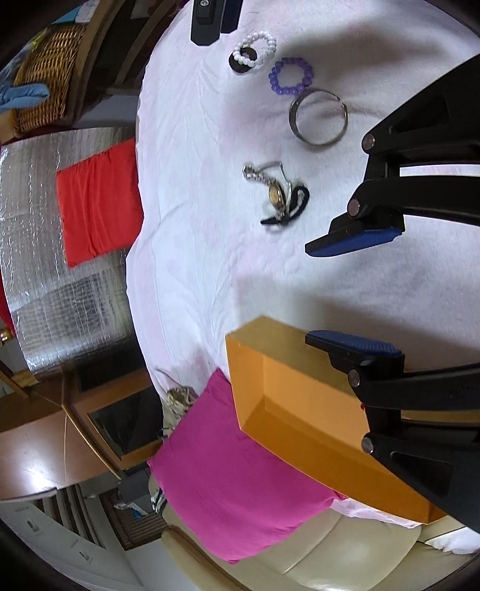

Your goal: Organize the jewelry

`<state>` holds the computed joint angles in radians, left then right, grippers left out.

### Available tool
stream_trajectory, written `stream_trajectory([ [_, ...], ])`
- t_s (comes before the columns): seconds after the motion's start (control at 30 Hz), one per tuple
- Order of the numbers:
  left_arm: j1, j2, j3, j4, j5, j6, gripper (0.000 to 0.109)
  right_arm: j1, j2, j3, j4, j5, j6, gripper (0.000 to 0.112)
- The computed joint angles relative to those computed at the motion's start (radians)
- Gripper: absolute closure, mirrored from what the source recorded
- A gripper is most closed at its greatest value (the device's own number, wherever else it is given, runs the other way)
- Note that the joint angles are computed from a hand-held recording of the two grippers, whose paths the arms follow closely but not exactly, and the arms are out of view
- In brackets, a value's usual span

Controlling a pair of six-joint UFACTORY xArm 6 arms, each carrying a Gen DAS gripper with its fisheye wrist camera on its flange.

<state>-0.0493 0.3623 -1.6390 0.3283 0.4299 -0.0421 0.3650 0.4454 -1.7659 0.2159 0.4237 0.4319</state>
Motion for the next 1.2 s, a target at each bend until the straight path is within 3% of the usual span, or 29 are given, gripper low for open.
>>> stream_trajectory([
  [0.27,-0.046,0.026,-0.025,-0.005,0.019,0.014,0.066,-0.051,-0.062,0.108,-0.002,-0.019,0.013,0.053],
  [0.37,-0.061,0.049,-0.055,-0.128,0.064,0.110,0.058,-0.074,-0.076,0.138,-0.003,-0.021,0.024,0.053],
  [0.57,-0.073,0.120,-0.171,-0.429,0.258,0.328,0.056,-0.134,-0.066,0.148,-0.060,0.016,0.119,0.053],
  [0.7,-0.060,0.147,-0.213,-0.452,0.296,0.334,0.055,-0.155,-0.028,0.103,0.009,0.078,0.085,0.053],
  [0.87,-0.037,0.172,-0.243,-0.435,0.312,0.313,0.053,-0.160,0.023,0.027,-0.038,0.174,0.116,0.054],
  [0.97,-0.020,0.182,-0.257,-0.439,0.318,0.323,0.053,-0.158,0.046,0.001,-0.041,0.201,0.109,0.064],
  [1.2,0.018,0.231,-0.333,-0.451,0.357,0.299,0.053,-0.127,0.097,-0.062,-0.286,0.236,0.163,0.084],
])
